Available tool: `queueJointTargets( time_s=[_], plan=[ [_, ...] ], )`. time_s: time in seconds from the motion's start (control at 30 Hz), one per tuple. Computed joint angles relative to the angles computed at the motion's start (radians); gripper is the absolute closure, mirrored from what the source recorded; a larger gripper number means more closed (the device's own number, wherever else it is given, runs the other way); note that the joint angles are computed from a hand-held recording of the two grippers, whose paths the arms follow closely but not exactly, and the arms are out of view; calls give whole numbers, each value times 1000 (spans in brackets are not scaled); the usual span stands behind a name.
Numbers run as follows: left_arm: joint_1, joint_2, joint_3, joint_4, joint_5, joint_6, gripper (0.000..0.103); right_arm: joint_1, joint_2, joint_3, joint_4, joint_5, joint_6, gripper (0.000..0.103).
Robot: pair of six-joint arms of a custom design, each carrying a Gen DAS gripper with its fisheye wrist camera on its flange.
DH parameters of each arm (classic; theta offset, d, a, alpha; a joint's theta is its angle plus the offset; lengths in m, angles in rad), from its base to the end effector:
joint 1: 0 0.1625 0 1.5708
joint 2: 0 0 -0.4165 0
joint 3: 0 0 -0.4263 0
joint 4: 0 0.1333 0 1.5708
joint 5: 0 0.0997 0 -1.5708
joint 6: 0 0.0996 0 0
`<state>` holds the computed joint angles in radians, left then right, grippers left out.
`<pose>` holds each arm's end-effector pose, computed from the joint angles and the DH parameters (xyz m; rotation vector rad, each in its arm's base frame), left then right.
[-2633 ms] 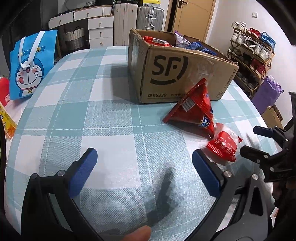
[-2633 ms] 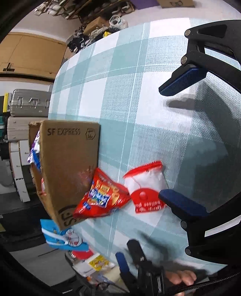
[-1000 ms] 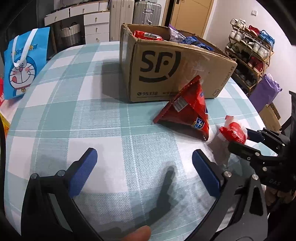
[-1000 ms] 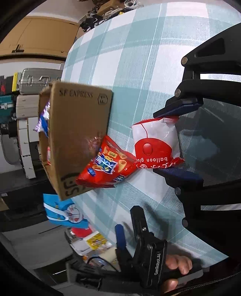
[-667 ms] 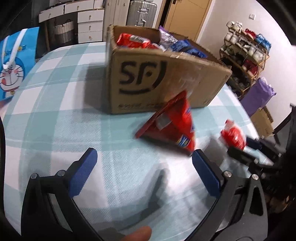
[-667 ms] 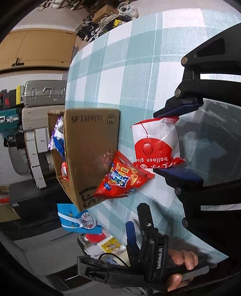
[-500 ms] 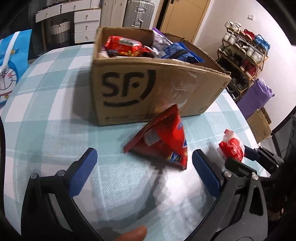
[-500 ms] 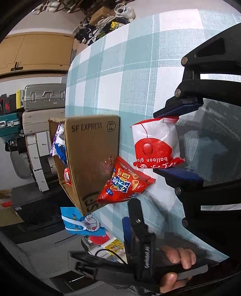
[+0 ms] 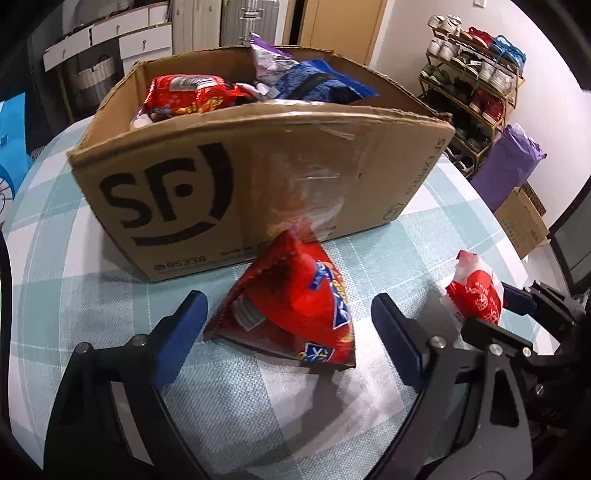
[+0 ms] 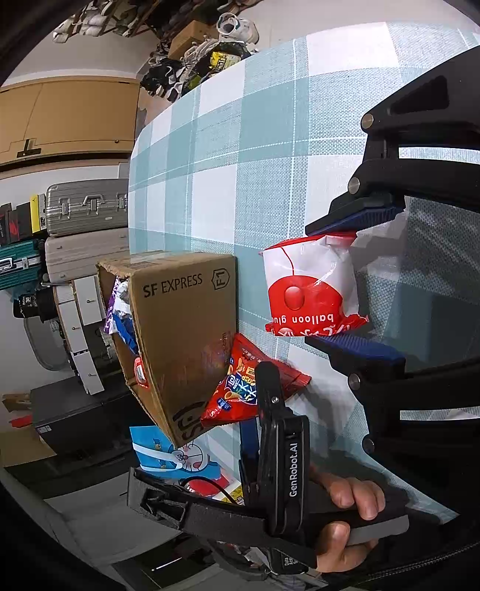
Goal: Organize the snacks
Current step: 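Grasp the red triangular chip bag with the left tool while the right tool grasps the balloon glue pack, then lift both held bags and carry them over the cardboard box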
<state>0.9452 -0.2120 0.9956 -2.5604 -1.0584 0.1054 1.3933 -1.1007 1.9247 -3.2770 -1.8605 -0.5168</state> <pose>-0.3352 -0.7750 -0.1153 0.8848 2.5139 -0.4456 -0.0054 -0.6241 0.2373 0.2439 -2.4092 0.9526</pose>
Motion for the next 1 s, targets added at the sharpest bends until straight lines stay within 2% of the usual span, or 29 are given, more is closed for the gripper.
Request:
queueJointTargets(
  time_s=[0.1, 0.13, 0.2, 0.27, 0.37, 0.47, 0.73, 0.8, 1.0],
  plan=[
    [-7, 8, -1, -15, 17, 20, 23, 1, 0, 1, -2, -2, 0, 52],
    [-10, 11, -2, -20, 27, 23, 32, 1, 0, 1, -3, -1, 0, 52],
    [-12, 10, 4, -29, 29, 25, 36, 1, 1, 0, -2, -3, 1, 52],
    [-13, 0, 21, -52, 17, 31, 48, 3, 0, 1, -3, -4, 1, 52],
    [-11, -28, 63, -81, -19, 38, 53, 8, -3, 6, -11, -7, -2, 52],
    [-16, -56, 107, -112, -25, 47, 58, 11, -7, 12, -17, -5, -4, 52],
    [-16, -142, 233, -163, -38, 31, 60, 27, -7, 25, -27, -7, -13, 52],
    [-14, -137, 219, -166, -47, 32, 61, 31, -7, 28, -30, -9, -13, 52],
    [-15, -181, 294, -237, -67, 49, 63, 35, -5, 27, -32, -13, -13, 52]
  ],
)
